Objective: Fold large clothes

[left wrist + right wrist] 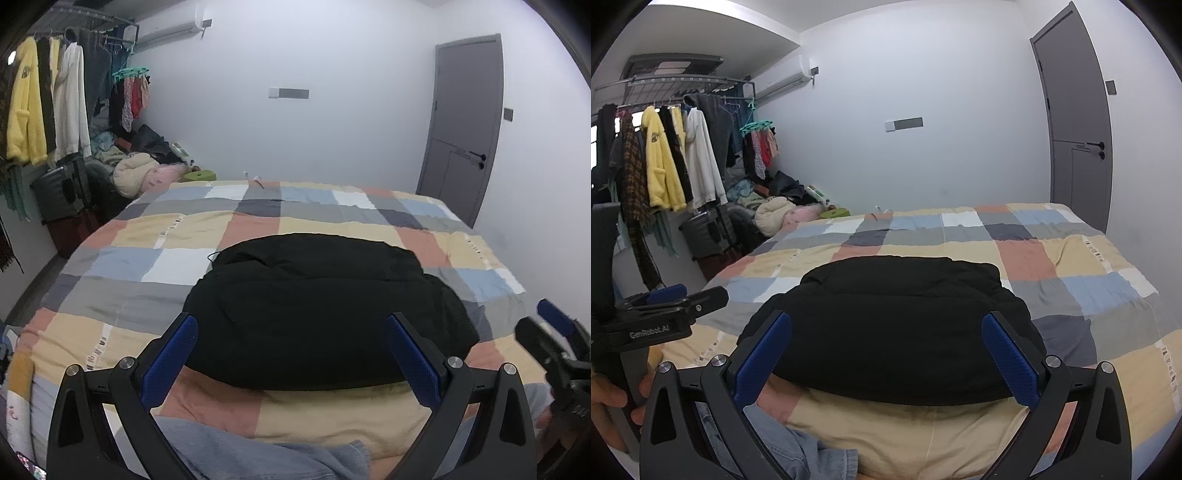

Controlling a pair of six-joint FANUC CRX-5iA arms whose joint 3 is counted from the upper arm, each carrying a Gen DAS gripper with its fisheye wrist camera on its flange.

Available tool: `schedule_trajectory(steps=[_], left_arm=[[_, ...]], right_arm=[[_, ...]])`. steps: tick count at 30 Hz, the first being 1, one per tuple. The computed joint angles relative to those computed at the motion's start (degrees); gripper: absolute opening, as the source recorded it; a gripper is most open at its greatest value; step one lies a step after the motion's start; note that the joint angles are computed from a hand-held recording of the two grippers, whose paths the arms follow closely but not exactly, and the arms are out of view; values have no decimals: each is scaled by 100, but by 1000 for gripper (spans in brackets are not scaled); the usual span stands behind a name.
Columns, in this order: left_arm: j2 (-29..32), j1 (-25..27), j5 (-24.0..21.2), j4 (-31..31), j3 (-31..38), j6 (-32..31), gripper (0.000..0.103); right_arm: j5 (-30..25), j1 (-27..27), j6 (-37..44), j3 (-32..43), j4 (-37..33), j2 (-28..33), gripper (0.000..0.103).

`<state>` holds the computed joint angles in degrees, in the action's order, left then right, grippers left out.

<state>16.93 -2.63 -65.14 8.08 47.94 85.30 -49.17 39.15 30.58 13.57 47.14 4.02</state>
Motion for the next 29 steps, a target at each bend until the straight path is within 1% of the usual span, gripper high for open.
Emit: schedule_trajectory(steps=[2, 8, 17, 22, 29], left_arm=[[-35, 27, 52, 115, -80, -69, 102], [9, -105, -46, -237, 74, 35, 102], [39, -128, -124, -252, 128, 13, 102], [70, -188, -179, -428, 217, 81, 102], [42, -139, -161, -352, 168, 144, 102]], right_arm=[[0, -5, 0, -7, -16, 10, 103], [-49, -30, -43, -30, -39, 24, 103], [-127, -2, -71, -43, 42, 33, 103], [-121, -9, -39, -22, -19, 34, 103], [-109, -23, -29, -10, -33, 41, 103]])
